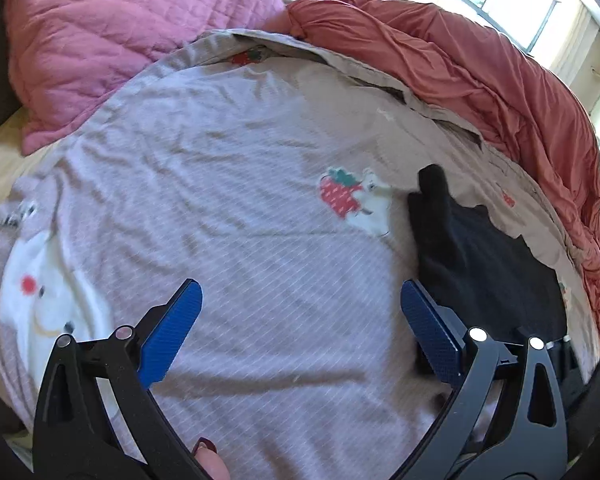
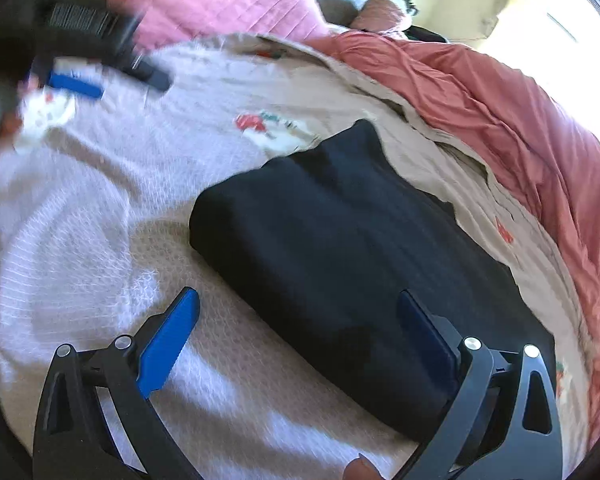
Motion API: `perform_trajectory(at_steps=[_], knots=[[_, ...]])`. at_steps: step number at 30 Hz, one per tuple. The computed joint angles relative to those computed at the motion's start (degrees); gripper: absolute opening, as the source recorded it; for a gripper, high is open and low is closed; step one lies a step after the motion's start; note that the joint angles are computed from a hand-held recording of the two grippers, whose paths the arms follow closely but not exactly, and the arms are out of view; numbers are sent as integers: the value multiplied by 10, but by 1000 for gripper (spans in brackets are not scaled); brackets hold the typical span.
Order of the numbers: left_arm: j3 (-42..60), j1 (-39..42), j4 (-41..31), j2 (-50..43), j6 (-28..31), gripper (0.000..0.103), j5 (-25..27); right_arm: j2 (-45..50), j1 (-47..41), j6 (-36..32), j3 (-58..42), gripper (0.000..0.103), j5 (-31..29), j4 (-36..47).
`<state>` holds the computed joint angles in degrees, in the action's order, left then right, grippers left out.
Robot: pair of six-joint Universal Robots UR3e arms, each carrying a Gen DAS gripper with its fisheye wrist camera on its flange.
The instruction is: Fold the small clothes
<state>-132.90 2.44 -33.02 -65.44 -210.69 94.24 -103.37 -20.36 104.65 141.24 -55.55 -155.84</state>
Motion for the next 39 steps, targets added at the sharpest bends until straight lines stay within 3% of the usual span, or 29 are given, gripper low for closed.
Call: perform_trajectory(at_steps=[3, 9, 11, 14, 16, 18, 20, 22, 25, 30, 37, 39], knots=[[36, 4, 3, -42, 13, 93, -19, 48, 30, 14, 22, 97, -17, -107], [104, 7, 7, -126, 16, 93, -54, 112, 56, 59, 18, 96, -26, -212], [130, 6, 3, -154, 10, 93, -61, 121, 56, 70, 17, 89, -21, -230], [171, 7, -3, -195, 11, 93, -87, 92, 34, 46, 26, 64, 16, -195], [198, 11, -7, -221, 13, 93, -114, 47, 7, 11, 36, 40, 54, -132], [220, 15, -12, -245, 13, 93, -138, -8, -25, -26, 33, 31, 94, -32], [239, 20, -17, -266, 13, 93, -165, -32, -46, -48, -9, 29, 114, 96], [255, 20, -23, -286, 10, 93, -181, -5, -51, -24, -67, 24, 112, 167], [267, 19, -30, -302, 15, 93, -192, 54, -57, 7, -164, 24, 110, 277], [282, 19, -38, -338, 13, 93, -202, 60, -45, 3, -175, 25, 100, 292], [285, 24, -25, -375, 14, 93, -223, 40, -2, 9, -75, 43, 54, 105], [299, 17, -26, -388, 16, 93, -216, 56, 21, 17, -52, 43, 29, 20]])
